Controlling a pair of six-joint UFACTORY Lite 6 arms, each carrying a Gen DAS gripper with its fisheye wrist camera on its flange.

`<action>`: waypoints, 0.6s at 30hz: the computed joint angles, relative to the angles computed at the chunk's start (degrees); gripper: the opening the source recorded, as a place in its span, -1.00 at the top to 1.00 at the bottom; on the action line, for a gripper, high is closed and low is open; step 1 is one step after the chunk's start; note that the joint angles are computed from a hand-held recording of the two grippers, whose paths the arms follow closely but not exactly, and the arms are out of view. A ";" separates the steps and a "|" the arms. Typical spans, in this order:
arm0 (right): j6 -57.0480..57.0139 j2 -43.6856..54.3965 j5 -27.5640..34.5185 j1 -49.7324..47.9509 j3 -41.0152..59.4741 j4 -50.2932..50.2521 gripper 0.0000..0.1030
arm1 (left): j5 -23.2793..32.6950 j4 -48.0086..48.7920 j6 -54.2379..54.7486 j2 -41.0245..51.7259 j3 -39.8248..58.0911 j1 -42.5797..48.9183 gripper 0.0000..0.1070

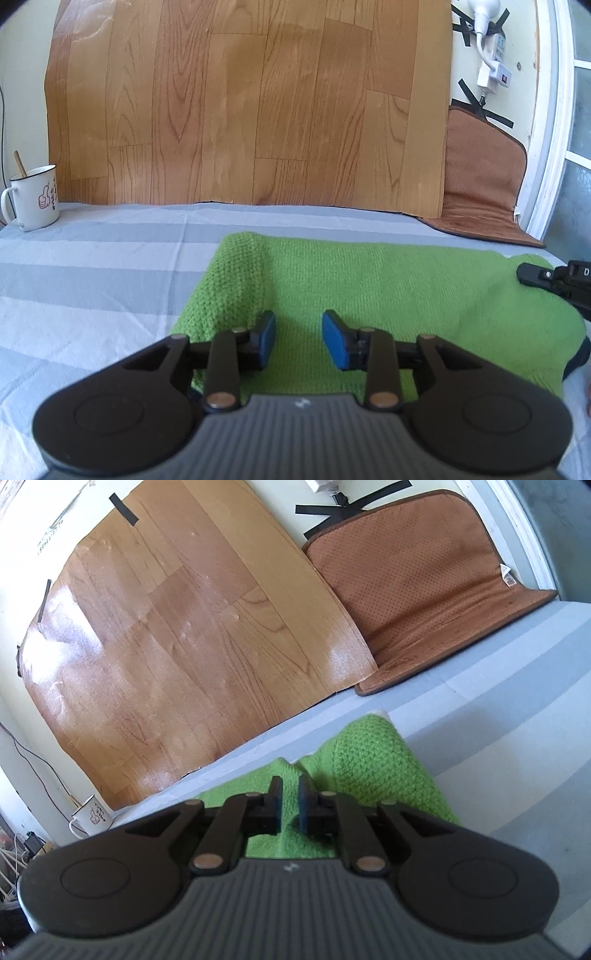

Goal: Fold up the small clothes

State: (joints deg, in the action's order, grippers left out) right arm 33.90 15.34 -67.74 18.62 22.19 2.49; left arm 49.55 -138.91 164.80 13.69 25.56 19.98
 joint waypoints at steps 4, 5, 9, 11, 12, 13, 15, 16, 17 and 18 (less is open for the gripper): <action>-0.18 0.01 -0.63 0.05 -0.31 -0.40 0.66 | 0.29 0.22 0.31 -0.24 -0.43 0.15 0.37; -0.25 0.04 -0.69 0.05 -0.30 -0.46 0.65 | 0.33 0.19 0.45 -0.26 -0.46 0.13 0.35; -0.24 0.33 -1.09 0.04 -0.27 -0.71 0.61 | 0.60 -0.52 1.54 -0.39 -0.80 -0.36 0.30; -0.22 0.40 -1.22 0.07 -0.24 -0.79 0.59 | 0.77 -0.66 1.93 -0.40 -0.92 -0.45 0.28; -0.22 0.43 -1.31 0.11 -0.25 -0.82 0.57 | 0.86 -0.65 2.04 -0.41 -0.99 -0.43 0.28; -0.20 0.49 -1.40 0.08 -0.23 -0.94 0.56 | 0.96 -0.62 2.13 -0.38 -1.04 -0.40 0.27; -0.18 0.51 -1.59 0.23 -0.33 -0.83 0.55 | 1.09 -0.57 2.17 -0.39 -1.11 -0.38 0.26; -0.16 0.55 -1.65 0.21 -0.31 -0.92 0.54 | 1.20 -0.50 2.20 -0.38 -1.17 -0.32 0.25; -0.14 0.53 -1.66 0.24 -0.34 -0.93 0.54 | 1.31 -0.39 2.22 -0.36 -1.23 -0.24 0.25; -0.13 0.53 -1.68 0.23 -0.35 -1.01 0.53 | 1.37 -0.39 2.28 -0.34 -1.27 -0.23 0.25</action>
State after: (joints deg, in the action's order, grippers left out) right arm 33.77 15.87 -69.42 18.85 21.84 1.49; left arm 50.92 -139.31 167.08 13.35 24.30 19.75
